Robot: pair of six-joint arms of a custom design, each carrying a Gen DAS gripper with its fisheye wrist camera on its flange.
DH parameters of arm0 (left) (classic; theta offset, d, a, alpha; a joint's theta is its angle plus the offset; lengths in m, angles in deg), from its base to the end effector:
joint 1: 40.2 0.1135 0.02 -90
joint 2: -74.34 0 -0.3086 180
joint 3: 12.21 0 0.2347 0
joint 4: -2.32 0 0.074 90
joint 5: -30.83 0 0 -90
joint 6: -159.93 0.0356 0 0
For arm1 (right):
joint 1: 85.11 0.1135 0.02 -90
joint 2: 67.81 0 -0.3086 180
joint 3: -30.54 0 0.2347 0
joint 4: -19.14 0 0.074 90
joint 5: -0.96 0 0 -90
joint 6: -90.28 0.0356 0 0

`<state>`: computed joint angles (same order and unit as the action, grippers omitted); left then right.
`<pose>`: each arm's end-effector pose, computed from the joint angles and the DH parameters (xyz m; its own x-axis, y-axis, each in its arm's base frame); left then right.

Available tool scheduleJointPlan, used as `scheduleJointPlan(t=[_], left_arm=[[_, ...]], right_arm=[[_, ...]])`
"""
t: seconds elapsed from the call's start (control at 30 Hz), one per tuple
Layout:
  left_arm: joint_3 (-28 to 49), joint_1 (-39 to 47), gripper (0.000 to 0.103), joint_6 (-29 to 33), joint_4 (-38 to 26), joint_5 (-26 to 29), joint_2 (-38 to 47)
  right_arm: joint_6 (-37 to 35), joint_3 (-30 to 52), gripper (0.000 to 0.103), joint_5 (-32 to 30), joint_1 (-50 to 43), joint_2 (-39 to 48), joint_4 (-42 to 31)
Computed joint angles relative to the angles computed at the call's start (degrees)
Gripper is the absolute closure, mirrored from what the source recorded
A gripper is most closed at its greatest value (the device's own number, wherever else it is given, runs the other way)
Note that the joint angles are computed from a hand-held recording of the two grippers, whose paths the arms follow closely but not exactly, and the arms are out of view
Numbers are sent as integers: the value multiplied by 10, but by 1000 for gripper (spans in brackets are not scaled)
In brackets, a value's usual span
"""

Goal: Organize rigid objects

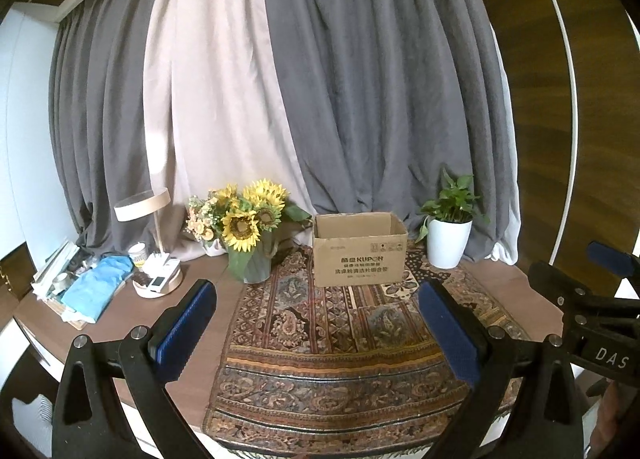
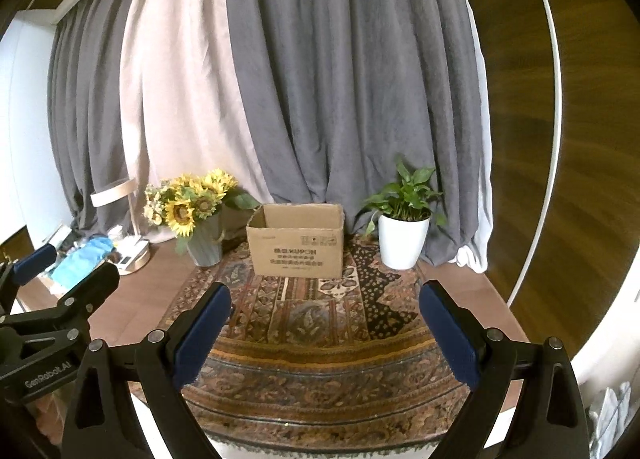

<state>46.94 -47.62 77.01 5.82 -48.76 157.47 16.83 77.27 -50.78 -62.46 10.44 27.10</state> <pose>0.2963 -0.0451 0.2864 -0.3080 0.1624 -0.9374 0.3354 0.9406 0.0527 0.2398 0.0762 0.2522 -0.2905 0.1211 -0.9492 0.3174 0.9480 0.0238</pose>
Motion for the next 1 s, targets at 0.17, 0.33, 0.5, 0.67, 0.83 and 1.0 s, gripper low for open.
scheduleJointPlan(t=[0.17,0.33,0.5,0.67,0.83,1.0], left_arm=[[-21,20,0,19,-11,28,-25],[-44,37,0,33,-19,49,-57],[-56,51,0,40,-29,62,-81],[-66,59,0,42,-35,68,-101],[-70,61,0,43,-35,71,-107],[-71,61,0,42,-41,73,-115]], right_arm=[[40,-16,7,55,52,-20,-19],[79,-27,7,118,105,-35,-51],[110,-31,7,150,139,-50,-85],[120,-35,7,164,155,-61,-99],[127,-37,7,173,166,-66,-108],[135,-37,7,186,177,-70,-118]])
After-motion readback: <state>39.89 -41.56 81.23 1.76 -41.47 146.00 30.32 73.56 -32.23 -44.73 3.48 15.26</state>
